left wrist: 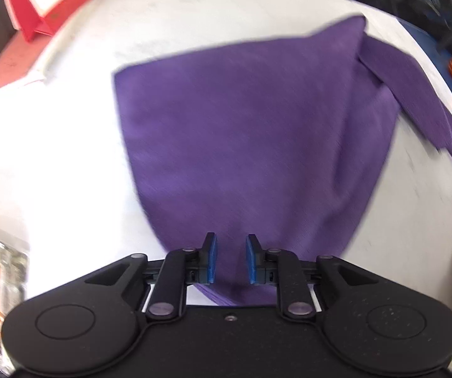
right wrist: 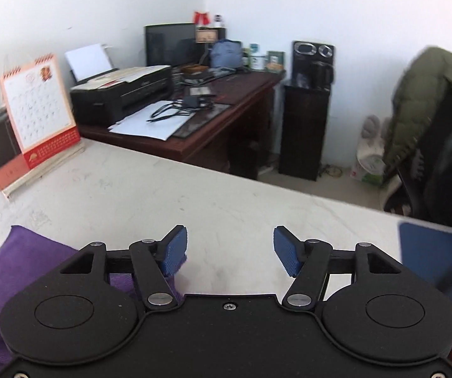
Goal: Fold towel
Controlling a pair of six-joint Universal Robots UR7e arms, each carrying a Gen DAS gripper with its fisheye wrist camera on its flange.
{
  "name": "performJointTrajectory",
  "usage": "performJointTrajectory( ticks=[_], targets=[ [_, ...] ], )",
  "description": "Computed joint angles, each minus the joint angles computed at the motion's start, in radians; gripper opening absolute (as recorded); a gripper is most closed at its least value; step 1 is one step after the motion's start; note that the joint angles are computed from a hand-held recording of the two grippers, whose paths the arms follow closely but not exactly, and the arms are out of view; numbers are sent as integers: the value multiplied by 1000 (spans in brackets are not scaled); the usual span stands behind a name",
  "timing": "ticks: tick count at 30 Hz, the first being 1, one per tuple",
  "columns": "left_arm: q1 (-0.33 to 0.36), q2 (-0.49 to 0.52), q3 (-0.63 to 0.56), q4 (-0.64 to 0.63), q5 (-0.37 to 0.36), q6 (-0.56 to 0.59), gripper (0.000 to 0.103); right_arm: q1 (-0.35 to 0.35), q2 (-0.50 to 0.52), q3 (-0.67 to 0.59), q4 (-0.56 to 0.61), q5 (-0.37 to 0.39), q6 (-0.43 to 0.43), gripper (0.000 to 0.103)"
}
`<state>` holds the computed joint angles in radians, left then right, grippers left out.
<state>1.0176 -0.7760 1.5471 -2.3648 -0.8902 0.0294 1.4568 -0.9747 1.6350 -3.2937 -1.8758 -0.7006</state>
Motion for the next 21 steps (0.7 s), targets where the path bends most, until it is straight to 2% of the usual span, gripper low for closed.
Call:
performJointTrajectory(
  ticks=[4,7,9,11,13,17,21],
  targets=[
    [15,56,-63,-97,44,-3,18,-3,-56,117,0,-51,-35,61],
    [25,101,-118,-112,39,22,18,-17,-69,183,38,-132,15,60],
    [29,122,-136,-113,42,49,18,-20,-75,208,63,-149,40,60],
    [31,136,-138,-140,57,90,23,-21,-77,227,76,-169,57,60],
    [32,137,-137,-151,67,100,36,-21,-79,242,83,-180,72,60],
    [48,143,-163,-149,84,110,38,-18,-88,262,85,-189,101,60],
    [51,128,-157,-153,135,125,38,-4,-112,274,150,-218,160,60]
  ],
)
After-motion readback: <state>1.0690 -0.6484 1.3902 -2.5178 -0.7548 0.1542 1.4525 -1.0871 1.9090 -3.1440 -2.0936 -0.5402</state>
